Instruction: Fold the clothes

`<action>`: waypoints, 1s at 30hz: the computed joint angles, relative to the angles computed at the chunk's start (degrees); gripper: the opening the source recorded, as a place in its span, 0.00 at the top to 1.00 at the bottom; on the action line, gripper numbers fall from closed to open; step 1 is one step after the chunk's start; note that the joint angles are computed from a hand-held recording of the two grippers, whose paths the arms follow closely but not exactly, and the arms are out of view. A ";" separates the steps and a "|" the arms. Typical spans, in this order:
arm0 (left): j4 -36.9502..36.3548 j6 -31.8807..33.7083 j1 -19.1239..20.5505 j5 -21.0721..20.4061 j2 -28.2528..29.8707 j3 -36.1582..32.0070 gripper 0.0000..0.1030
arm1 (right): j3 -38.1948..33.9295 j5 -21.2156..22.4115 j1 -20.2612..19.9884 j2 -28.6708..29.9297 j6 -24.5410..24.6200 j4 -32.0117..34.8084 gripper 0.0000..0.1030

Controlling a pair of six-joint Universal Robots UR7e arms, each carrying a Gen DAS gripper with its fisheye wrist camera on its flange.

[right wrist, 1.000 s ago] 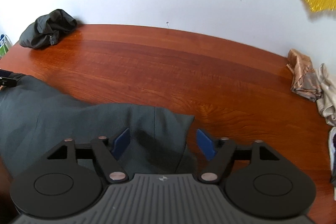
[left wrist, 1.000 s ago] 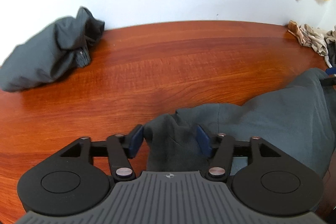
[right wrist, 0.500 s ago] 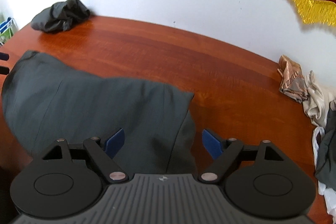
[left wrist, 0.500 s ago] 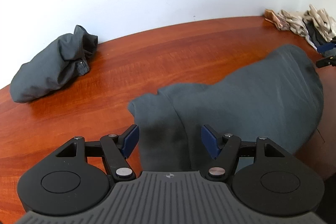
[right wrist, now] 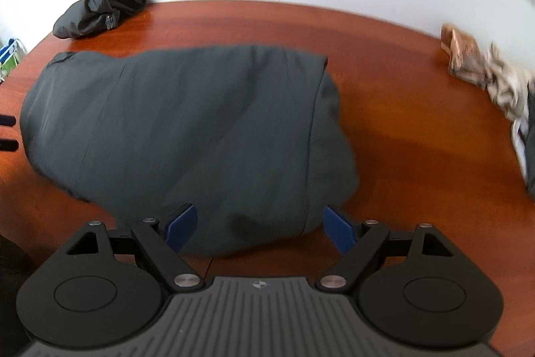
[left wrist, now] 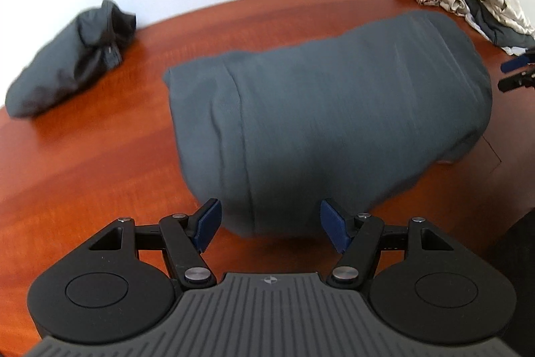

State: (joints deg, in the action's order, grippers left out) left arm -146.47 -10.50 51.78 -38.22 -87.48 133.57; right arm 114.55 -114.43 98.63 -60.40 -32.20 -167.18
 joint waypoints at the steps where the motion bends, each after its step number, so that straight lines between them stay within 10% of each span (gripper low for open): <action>1: -0.02 -0.64 -0.06 -0.13 0.02 0.41 0.34 | 0.53 0.07 -0.09 -0.11 0.27 -0.25 0.15; 25: -7.86 -0.41 2.98 -0.29 7.32 0.40 0.33 | 3.37 4.21 -2.50 5.94 2.61 -6.98 0.15; 28: -9.77 0.50 3.07 -0.29 8.07 0.16 0.52 | 2.87 5.33 -2.39 6.57 1.46 -8.12 0.31; 30: -11.01 1.47 3.18 -0.84 8.24 0.07 0.72 | 2.67 5.81 -2.56 6.06 1.52 -7.64 0.67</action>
